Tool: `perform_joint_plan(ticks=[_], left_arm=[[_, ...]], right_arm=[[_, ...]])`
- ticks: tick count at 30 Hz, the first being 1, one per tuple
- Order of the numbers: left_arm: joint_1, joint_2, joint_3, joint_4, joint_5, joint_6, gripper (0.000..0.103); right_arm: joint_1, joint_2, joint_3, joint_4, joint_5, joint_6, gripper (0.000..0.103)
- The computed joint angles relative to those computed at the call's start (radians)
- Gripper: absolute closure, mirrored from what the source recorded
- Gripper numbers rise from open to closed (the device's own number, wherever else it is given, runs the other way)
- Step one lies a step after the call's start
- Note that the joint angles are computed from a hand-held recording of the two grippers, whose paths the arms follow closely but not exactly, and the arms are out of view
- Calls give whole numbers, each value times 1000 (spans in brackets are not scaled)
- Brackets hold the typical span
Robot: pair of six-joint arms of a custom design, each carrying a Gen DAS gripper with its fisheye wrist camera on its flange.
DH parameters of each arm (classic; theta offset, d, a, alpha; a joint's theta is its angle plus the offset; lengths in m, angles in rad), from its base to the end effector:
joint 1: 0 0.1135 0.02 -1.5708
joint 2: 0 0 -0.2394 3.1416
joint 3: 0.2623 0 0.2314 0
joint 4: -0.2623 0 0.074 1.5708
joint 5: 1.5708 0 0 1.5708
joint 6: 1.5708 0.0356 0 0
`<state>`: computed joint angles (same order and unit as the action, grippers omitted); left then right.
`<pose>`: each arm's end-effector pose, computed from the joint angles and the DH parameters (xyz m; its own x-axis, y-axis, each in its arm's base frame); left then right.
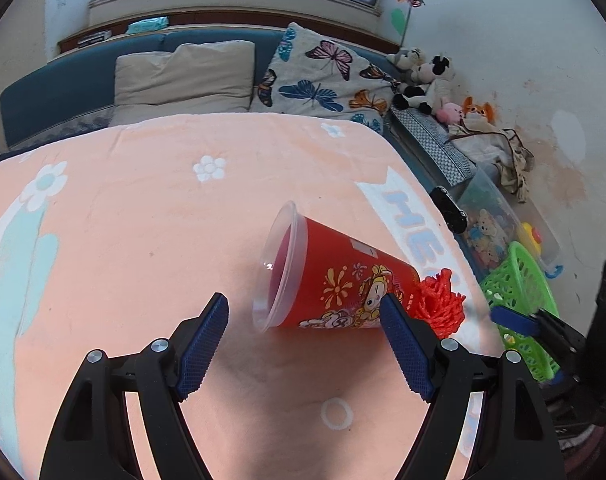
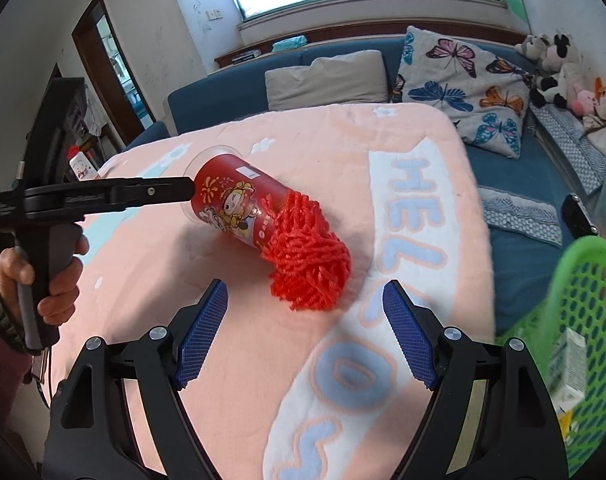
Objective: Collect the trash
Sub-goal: 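Grasp the red cup rim with the left gripper while the right gripper grasps the red yarn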
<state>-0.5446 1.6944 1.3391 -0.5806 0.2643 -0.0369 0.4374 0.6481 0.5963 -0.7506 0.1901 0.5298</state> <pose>0.2896 -0.1863 0.2423 -0.7115 0.3893 -0.5849 0.6068 0.7602 -0.2321 0.1217 0.0495 0.2280 -0.7121 0.2148 -0.6684 0.0729 0.9695 0.2340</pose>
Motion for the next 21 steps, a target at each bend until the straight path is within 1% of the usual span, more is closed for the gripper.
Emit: perform_joint_plan(ticks=[6, 7, 9, 10, 11, 12, 13, 14, 15, 16, 18, 21], left_arm=[[11, 53, 23, 23, 28, 12, 28], [12, 58, 25, 26, 35, 14, 28], [13, 74, 30, 33, 48, 18, 32], [15, 82, 36, 33, 57, 21, 32], [14, 85, 36, 36, 66, 24, 36], [11, 88, 34, 40, 74, 28, 40], [10, 90, 35, 40, 81, 33, 42], [7, 94, 37, 40, 87, 38, 46], [1, 93, 35, 41, 90, 42, 49], [-1, 93, 35, 41, 90, 45, 50], [-8, 85, 28, 44, 89, 49, 55], [-9, 73, 15, 37, 99, 55, 59]], right_arm=[[-102, 123, -44, 151, -88, -70, 26], [-110, 138, -47, 166, -94, -76, 27], [-129, 166, -53, 192, -112, -91, 32], [-136, 172, -57, 200, -121, -95, 36], [-141, 175, -60, 207, -128, -99, 41], [-146, 177, -60, 207, -132, -104, 43], [-147, 174, -62, 207, -134, -106, 46], [-149, 169, -64, 207, -136, -108, 50], [-150, 159, -67, 204, -138, -106, 51], [-149, 151, -69, 200, -137, -104, 53], [-147, 134, -63, 180, -130, -101, 57], [-143, 86, -66, 144, -123, -90, 61]])
